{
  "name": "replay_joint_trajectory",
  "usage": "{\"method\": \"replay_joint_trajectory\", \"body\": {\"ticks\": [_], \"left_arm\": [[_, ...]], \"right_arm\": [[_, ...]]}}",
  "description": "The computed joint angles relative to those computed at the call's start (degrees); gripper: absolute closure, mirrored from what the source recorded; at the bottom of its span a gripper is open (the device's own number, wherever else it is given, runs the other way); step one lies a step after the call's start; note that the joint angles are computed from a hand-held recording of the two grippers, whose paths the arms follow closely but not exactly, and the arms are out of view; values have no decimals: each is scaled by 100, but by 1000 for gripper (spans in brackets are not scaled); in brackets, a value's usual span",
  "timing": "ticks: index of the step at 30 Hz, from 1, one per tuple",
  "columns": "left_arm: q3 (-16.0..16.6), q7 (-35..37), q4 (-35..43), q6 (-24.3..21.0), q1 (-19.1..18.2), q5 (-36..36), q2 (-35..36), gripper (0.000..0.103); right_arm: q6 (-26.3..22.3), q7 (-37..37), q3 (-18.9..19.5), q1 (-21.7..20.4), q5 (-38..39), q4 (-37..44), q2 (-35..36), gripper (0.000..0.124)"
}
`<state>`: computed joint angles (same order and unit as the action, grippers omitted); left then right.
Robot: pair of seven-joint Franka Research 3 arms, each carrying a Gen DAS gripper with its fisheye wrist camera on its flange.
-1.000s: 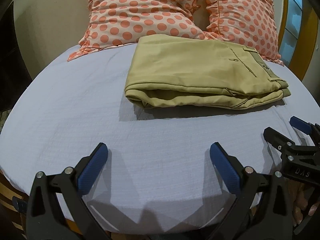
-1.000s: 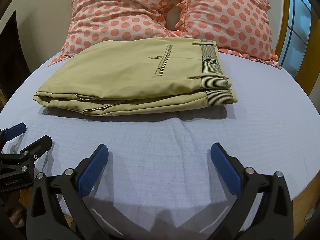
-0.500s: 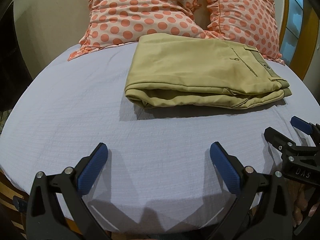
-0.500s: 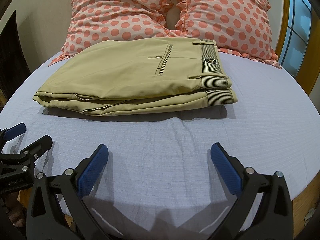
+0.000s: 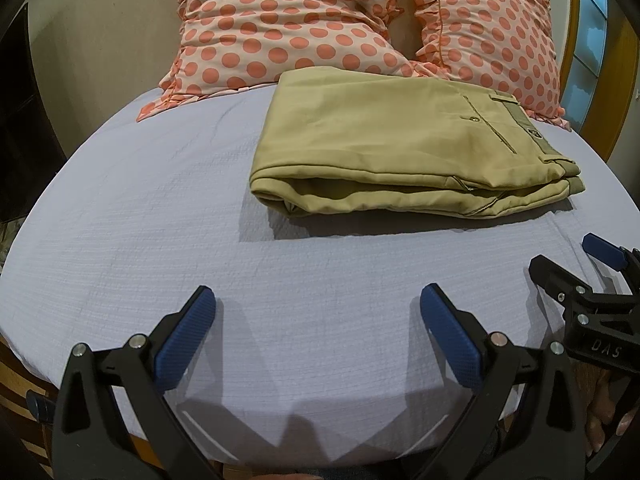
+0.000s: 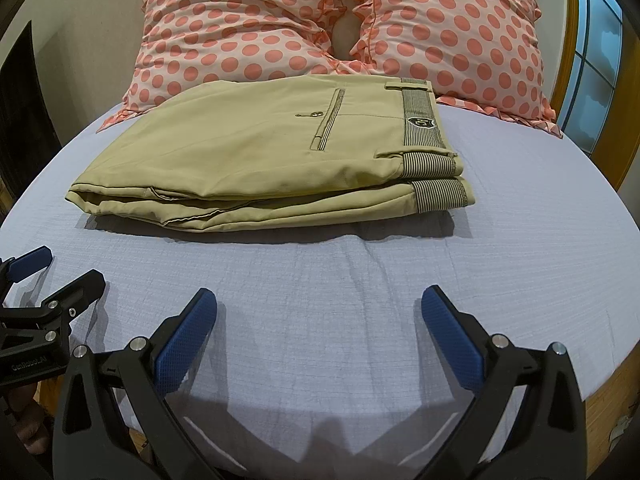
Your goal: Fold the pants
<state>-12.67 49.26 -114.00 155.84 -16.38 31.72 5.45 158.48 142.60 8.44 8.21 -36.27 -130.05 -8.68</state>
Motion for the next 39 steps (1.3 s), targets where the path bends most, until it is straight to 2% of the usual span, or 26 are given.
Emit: {"method": "replay_joint_trajectory", "body": {"ticks": [39], "left_arm": [[-6, 90, 91, -145, -15, -128, 57, 2]], "right_arm": [[23, 20, 0, -7, -24, -17, -3, 22]]}}
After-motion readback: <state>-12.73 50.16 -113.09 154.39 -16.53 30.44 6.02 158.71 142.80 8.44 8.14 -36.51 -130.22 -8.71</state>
